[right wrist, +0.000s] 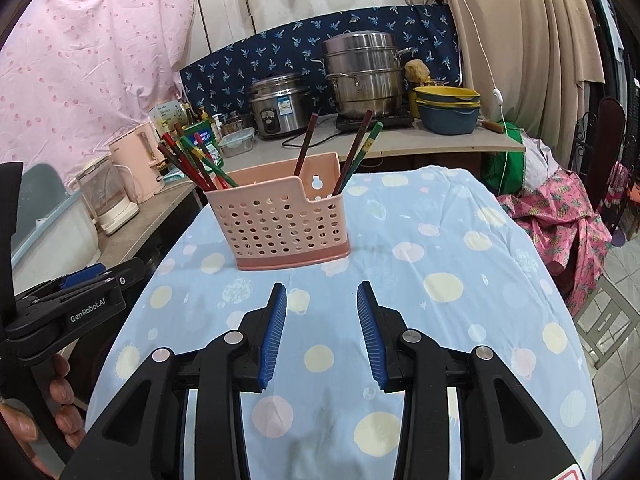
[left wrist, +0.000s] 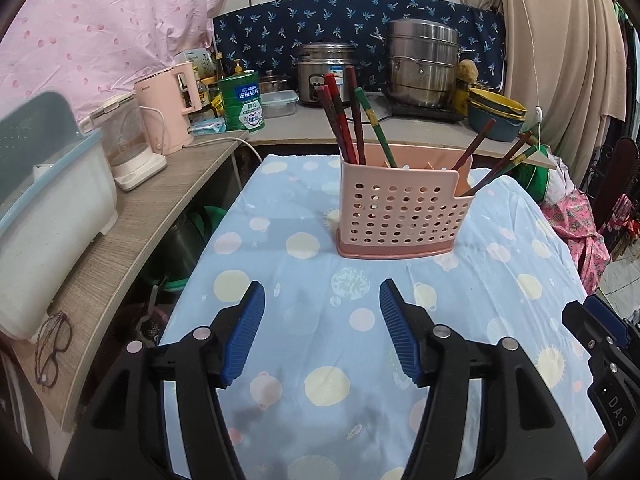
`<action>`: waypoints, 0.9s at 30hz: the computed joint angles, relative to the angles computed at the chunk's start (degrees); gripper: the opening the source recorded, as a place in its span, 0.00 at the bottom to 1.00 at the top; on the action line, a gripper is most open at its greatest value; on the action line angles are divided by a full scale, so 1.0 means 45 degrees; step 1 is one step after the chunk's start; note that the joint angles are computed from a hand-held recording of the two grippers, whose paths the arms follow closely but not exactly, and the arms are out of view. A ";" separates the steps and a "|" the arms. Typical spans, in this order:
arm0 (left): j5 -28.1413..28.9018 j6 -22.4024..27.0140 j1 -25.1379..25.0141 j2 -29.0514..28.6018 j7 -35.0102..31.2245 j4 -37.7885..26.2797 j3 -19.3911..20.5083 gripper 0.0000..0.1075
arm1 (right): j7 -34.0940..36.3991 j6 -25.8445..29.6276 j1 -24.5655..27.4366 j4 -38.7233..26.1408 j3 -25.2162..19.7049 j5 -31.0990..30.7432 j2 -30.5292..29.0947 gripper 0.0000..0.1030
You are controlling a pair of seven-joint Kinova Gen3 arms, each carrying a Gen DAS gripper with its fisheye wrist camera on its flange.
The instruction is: Organize utensils
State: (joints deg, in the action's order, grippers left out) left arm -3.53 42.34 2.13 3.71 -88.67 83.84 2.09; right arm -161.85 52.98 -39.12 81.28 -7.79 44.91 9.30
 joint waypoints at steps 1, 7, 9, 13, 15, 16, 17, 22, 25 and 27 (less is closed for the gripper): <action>0.0003 0.0010 -0.0002 -0.0015 0.0001 0.0035 -0.0005 0.54 | -0.0003 0.0053 -0.0020 0.0022 -0.0012 -0.0001 0.0008 0.35; -0.0183 -0.0026 0.0042 -0.0104 0.0129 0.0239 -0.0001 0.60 | 0.0056 0.0250 -0.0106 0.0055 -0.0041 -0.0028 0.0071 0.42; -0.0206 0.0025 0.0054 -0.0101 0.0149 0.0235 0.0011 0.61 | 0.0160 0.0282 -0.0108 0.0045 -0.0049 -0.0091 0.0101 0.43; -0.0491 -0.0094 0.0126 -0.0178 0.0369 0.0428 0.0022 0.69 | 0.0127 0.0434 -0.0240 0.0072 -0.0036 0.0060 0.0165 0.52; -0.0557 -0.0103 0.0136 -0.0197 0.0410 0.0470 0.0028 0.72 | 0.0014 0.0475 -0.0323 0.0119 -0.0021 0.0225 0.0171 0.61; -0.0585 -0.0114 0.0134 -0.0196 0.0423 0.0487 0.0025 0.73 | 0.0036 0.0488 -0.0328 0.0118 -0.0021 0.0251 0.0175 0.69; -0.0657 -0.0117 0.0146 -0.0186 0.0488 0.0491 0.0027 0.75 | 0.0140 0.0514 -0.0306 0.0074 -0.0030 0.0191 0.0198 0.72; -0.1007 -0.0246 0.0228 -0.0246 0.0762 0.0663 0.0054 0.83 | 0.0163 0.0580 -0.0305 0.0038 0.0005 0.0053 0.0246 0.82; -0.1407 -0.0244 0.0332 -0.0234 0.1067 0.0711 0.0088 0.87 | -0.0033 0.0662 -0.0366 0.0059 0.0030 0.0146 0.0281 0.84; -0.1458 -0.0198 0.0344 -0.0206 0.1098 0.0706 0.0090 0.89 | -0.0054 0.0784 -0.0413 -0.0015 0.0039 0.0184 0.0349 0.84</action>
State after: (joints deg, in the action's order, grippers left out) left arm -10.09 41.45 3.68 2.78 -83.73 87.01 2.49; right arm -162.09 56.50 -40.98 81.21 -7.61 45.74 10.87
